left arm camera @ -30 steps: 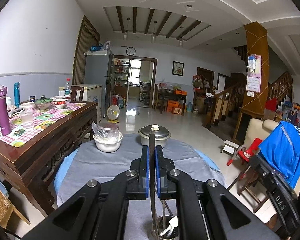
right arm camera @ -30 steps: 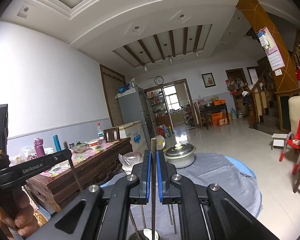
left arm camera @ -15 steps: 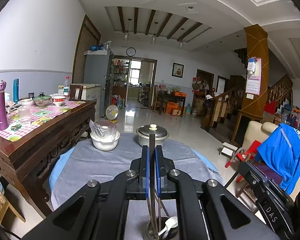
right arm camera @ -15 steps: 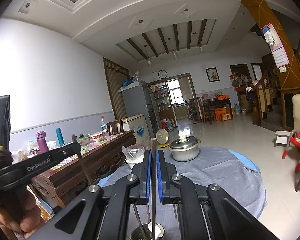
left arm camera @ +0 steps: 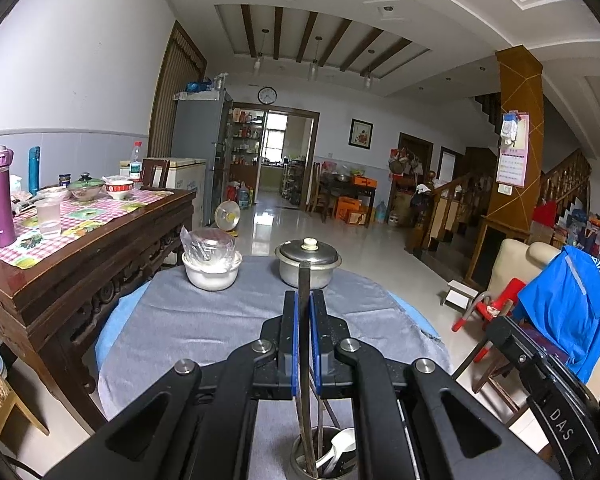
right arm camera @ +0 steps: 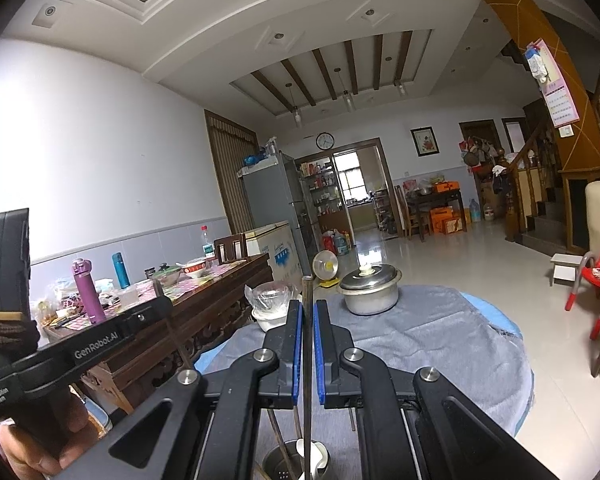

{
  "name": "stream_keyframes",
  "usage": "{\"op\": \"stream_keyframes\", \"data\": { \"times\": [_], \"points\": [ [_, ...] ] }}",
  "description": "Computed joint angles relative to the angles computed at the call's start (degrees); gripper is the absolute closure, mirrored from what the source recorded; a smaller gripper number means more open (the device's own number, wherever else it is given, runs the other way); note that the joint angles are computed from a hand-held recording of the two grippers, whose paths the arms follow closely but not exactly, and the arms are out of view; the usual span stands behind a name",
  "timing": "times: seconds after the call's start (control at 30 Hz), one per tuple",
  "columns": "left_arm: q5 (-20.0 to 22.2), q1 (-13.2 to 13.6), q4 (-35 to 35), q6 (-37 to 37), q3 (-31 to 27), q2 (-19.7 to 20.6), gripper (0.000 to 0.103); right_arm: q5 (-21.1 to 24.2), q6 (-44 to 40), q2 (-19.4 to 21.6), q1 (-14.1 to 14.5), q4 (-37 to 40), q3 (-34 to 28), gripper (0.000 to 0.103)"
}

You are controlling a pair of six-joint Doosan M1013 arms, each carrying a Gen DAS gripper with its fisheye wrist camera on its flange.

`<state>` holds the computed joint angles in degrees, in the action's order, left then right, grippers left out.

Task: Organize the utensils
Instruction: 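Carry both chopsticks over the metal cup and lower them inside, then open both grippers to release the chopsticks into the metal cup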

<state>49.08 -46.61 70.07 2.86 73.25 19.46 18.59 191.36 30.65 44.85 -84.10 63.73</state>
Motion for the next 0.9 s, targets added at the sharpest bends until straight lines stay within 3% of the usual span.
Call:
{"op": "stream_keyframes", "data": {
  "times": [0.6,0.9],
  "points": [
    [-0.2,0.2,-0.2,1.0,0.0,0.1,0.097,-1.1,-7.8,0.9,0.0,8.1,-1.2,0.097],
    [0.6,0.3,2.9,-4.2,0.7,-0.1,0.097,-1.2,-8.7,0.9,-0.1,9.1,-1.4,0.097]
  ]
}}
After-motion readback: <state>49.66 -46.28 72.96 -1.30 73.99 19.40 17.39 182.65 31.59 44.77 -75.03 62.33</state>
